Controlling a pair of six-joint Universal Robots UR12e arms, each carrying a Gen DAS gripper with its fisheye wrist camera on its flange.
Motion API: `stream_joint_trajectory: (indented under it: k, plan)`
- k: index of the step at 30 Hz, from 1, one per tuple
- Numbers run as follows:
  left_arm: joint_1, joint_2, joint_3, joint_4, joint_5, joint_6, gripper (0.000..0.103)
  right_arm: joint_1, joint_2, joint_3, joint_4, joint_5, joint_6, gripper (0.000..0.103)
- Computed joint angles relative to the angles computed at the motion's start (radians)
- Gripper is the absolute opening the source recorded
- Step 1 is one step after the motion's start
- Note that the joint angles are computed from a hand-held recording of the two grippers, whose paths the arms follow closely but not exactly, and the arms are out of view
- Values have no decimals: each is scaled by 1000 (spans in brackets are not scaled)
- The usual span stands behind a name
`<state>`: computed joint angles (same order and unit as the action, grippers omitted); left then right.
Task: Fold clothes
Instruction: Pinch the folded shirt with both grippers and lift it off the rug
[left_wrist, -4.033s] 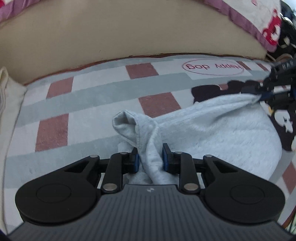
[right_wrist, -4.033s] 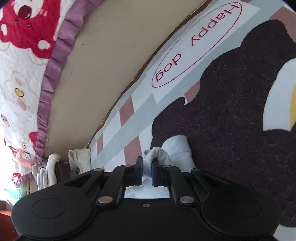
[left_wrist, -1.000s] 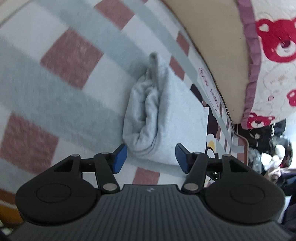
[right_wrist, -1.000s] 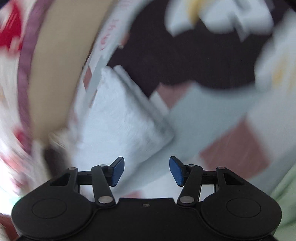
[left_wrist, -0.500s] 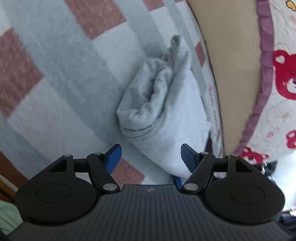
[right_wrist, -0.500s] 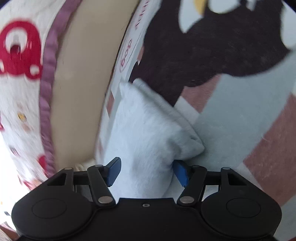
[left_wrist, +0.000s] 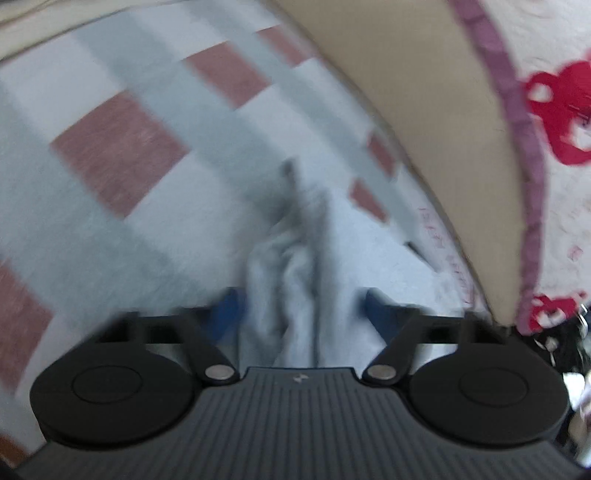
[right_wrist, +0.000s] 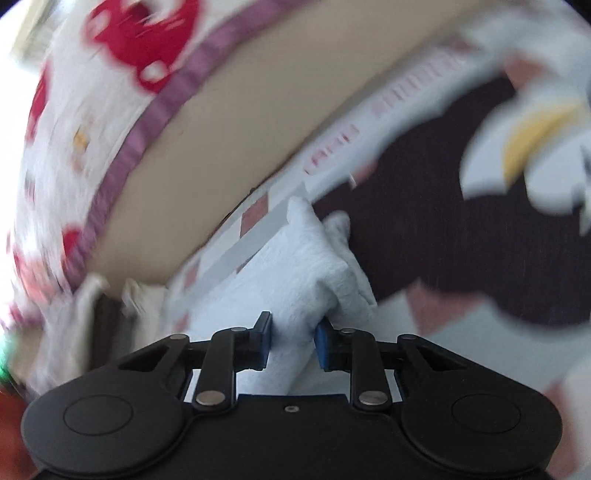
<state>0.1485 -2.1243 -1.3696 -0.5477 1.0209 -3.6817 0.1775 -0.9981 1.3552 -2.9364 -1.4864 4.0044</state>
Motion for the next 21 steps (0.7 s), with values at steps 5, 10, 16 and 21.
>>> stream_joint_trajectory:
  k: [5,10,16,21]
  plan:
    - [-33,7,26,-34,108,235,27,-7,-15,15,49,15,-42,30]
    - [-48,18,17,-23,159,306,29,-29,-30,61,32,92,138,37]
    - [-31,-4,35,-43,115,320,45,-48,-26,57,66,160,173,51]
    - [-15,-47,74,-33,61,293,60,-51,6,36,12,176,319,66]
